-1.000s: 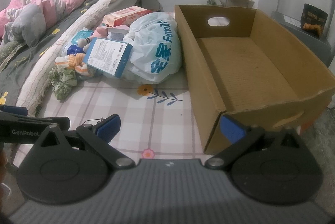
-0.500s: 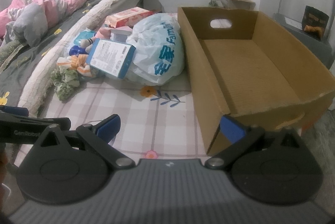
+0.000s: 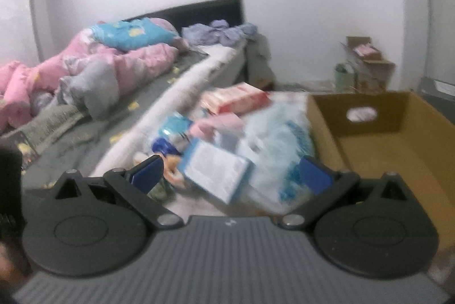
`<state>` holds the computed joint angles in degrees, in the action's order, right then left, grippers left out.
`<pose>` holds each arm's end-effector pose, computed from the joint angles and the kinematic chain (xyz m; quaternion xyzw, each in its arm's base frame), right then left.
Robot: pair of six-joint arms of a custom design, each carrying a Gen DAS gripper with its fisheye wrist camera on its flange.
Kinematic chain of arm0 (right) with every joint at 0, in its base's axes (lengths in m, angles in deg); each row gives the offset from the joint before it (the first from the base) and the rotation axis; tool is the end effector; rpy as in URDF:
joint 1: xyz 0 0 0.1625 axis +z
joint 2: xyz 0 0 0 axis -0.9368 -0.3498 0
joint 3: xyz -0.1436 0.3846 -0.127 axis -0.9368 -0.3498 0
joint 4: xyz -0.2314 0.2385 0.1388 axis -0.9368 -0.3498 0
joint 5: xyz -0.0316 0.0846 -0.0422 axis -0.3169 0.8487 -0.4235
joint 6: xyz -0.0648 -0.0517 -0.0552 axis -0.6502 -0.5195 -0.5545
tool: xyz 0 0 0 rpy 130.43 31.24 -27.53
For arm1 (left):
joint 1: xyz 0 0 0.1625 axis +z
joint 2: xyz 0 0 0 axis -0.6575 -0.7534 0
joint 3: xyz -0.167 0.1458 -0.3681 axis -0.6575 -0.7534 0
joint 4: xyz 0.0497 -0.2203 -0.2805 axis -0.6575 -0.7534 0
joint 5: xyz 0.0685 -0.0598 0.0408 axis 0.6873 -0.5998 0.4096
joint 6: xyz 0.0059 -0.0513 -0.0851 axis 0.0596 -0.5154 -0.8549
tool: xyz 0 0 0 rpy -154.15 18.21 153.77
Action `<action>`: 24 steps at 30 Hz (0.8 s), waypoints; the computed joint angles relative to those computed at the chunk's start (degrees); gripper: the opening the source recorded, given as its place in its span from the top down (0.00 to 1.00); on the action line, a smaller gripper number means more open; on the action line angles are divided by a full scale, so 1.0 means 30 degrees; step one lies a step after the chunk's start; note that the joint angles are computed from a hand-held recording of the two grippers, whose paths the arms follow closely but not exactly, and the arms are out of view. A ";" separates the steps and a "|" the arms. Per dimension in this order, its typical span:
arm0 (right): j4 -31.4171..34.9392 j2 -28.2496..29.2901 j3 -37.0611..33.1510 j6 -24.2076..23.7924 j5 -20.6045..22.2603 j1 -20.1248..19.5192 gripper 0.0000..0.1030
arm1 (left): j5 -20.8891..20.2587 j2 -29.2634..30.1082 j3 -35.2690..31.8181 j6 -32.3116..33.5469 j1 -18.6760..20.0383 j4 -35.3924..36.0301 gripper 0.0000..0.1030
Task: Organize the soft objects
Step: 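Reach the right tool to the blue-and-white box and close on it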
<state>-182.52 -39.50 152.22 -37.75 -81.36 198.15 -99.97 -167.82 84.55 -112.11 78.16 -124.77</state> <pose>0.4035 -0.3689 -0.0004 0.3323 -0.8366 0.4056 0.1587 -0.0443 -0.3080 0.3116 0.1023 0.8614 -0.3723 0.3300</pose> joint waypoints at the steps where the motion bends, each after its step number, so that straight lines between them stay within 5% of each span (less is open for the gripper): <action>1: 0.0713 0.0120 -0.0678 -0.0157 0.0409 -0.0156 0.02 | -0.0115 0.0412 0.0095 0.0775 0.0390 -0.1160 0.06; 4: 0.3199 0.0551 -0.2783 -0.0268 0.1344 -0.0600 0.09 | -0.0876 0.1988 0.0202 0.3141 0.1847 -0.4687 0.16; 6: 0.5276 0.1212 -0.4695 -0.0222 0.1362 -0.0890 0.24 | -0.1605 0.2759 0.0061 0.4014 0.2759 -0.5729 0.27; 9: 0.7923 0.2375 -0.7279 -0.0070 0.1366 -0.1467 0.45 | -0.2397 0.3293 -0.0102 0.4586 0.3714 -0.6108 0.40; 13: 1.0682 0.3749 -0.9810 0.0514 0.0561 -0.2117 0.57 | -0.2967 0.3441 -0.0348 0.4963 0.4509 -0.6009 0.52; 17: 1.2101 0.3189 -0.8676 0.3038 0.1460 -0.2748 0.68 | -0.3712 0.3208 -0.0579 0.5280 0.5081 -0.5613 0.57; 24: 1.1473 0.1742 -0.4693 0.6129 0.3728 -0.3375 0.69 | -0.4759 0.2683 -0.0513 0.5998 0.5186 -0.4609 0.56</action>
<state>-148.10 -34.27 138.14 -19.36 -70.18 188.03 -114.24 -159.77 83.01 -94.11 93.71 -138.59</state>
